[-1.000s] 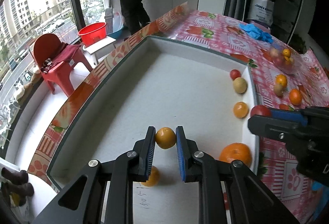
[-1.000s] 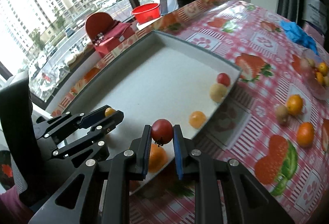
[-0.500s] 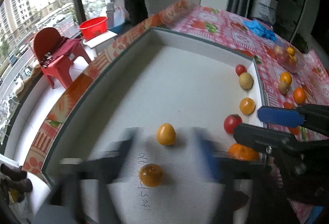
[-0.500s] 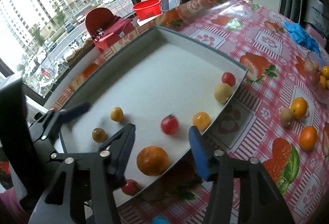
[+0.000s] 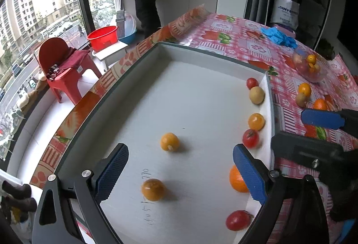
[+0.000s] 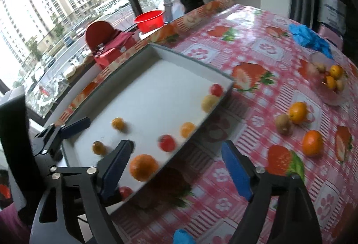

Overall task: Organize fruits
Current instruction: 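Move both open tools back toward the mandarins and tan fruit on the tablecloth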

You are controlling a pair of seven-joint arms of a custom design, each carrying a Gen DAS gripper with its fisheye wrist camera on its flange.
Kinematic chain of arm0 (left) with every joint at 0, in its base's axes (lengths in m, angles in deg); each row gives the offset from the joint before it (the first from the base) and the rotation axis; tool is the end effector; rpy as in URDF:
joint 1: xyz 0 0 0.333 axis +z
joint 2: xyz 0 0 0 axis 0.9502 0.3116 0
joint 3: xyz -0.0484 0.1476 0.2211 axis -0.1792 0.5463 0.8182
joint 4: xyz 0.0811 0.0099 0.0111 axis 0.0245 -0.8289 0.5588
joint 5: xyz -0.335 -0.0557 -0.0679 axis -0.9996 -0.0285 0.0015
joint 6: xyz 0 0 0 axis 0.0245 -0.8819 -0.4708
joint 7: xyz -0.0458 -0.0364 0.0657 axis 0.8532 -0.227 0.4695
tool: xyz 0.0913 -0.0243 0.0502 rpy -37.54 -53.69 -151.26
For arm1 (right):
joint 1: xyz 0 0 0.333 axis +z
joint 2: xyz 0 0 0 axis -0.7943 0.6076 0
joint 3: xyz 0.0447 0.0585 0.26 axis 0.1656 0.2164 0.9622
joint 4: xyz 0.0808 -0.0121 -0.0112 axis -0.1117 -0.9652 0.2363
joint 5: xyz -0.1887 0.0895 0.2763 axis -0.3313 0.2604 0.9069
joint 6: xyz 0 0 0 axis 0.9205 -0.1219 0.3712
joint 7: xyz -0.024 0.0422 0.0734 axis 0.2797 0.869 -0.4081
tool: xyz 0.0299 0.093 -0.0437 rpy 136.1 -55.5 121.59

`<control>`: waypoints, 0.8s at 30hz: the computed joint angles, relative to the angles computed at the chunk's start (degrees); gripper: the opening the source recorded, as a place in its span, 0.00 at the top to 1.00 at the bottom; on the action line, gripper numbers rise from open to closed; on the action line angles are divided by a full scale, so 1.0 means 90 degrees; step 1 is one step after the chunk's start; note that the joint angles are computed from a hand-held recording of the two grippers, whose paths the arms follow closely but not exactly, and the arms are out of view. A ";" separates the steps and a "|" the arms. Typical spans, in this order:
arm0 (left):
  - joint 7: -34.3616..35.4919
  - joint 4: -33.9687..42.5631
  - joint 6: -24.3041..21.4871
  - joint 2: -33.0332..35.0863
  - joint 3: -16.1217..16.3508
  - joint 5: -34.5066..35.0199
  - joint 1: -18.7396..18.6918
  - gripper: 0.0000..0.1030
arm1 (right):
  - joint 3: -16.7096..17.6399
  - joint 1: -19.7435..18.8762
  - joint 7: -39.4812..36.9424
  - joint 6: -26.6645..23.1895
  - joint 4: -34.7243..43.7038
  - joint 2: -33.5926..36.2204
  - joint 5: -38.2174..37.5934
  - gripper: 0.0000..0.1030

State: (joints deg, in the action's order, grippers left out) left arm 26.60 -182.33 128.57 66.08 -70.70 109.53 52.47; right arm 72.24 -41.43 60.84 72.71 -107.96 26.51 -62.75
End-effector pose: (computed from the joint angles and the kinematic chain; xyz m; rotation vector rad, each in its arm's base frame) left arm 0.6018 -0.1896 0.2892 -2.0375 1.5744 -0.5586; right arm 0.6598 0.2354 0.3255 -2.2207 1.2058 -0.1359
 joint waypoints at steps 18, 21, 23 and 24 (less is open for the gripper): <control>0.0976 0.0841 -0.0399 0.0252 -0.0407 -0.0516 -0.0222 0.07 | -0.0207 -0.0696 0.0260 0.0506 -0.0430 -0.0271 0.0181 0.05; 0.1173 0.0962 -0.0462 0.0305 -0.0437 -0.0673 -0.0261 0.07 | -0.0316 -0.0749 0.0347 0.0647 -0.0482 -0.0273 0.0096 0.05; 0.1255 0.1032 -0.0517 0.0335 -0.0429 -0.0728 -0.0316 0.07 | -0.0381 -0.0792 0.0431 0.0701 -0.0517 -0.0260 0.0032 0.05; 0.1288 0.1057 -0.0538 0.0343 -0.0425 -0.0747 -0.0339 0.07 | -0.0423 -0.0807 0.0486 0.0713 -0.0537 -0.0246 -0.0014 0.05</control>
State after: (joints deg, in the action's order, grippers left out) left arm 38.20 -172.82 123.72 69.17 -74.53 102.81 49.41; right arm 68.44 -48.70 65.21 79.13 -112.79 24.29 -62.87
